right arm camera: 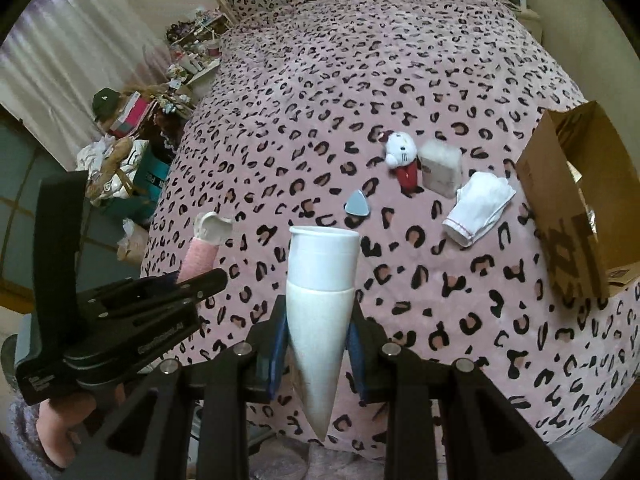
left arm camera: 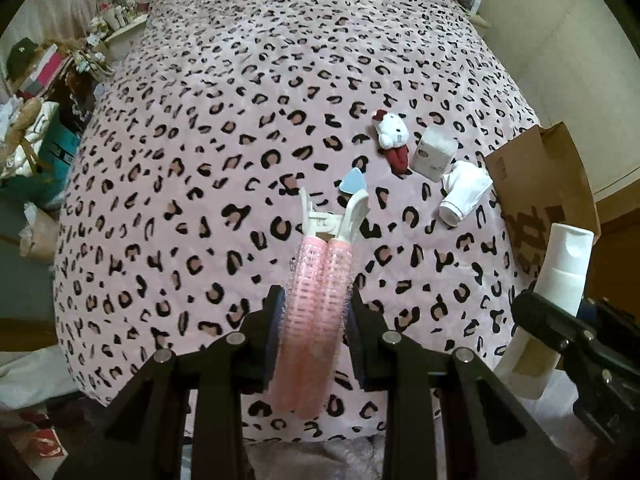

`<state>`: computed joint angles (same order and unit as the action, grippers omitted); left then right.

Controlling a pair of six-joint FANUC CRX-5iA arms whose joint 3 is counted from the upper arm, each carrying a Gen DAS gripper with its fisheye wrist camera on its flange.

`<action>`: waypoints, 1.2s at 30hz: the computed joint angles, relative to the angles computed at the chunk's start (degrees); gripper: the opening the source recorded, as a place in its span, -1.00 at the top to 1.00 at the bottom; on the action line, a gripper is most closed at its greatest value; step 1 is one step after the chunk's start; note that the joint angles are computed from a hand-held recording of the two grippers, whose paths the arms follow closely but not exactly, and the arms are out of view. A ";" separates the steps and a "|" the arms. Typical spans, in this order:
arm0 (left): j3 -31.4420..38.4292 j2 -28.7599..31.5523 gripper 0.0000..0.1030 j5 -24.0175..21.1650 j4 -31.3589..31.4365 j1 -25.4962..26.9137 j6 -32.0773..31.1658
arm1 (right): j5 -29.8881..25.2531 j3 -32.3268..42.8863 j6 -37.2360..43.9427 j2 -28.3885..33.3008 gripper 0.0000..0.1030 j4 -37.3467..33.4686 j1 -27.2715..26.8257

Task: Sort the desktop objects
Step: 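Lift the hair roller and white tube and carry both over the cardboard box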

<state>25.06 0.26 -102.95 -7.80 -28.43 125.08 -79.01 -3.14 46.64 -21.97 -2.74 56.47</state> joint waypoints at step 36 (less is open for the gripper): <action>18.28 14.52 0.42 -2.64 0.69 -9.11 -6.02 | -4.48 -4.19 -8.36 -8.20 0.47 6.72 -2.40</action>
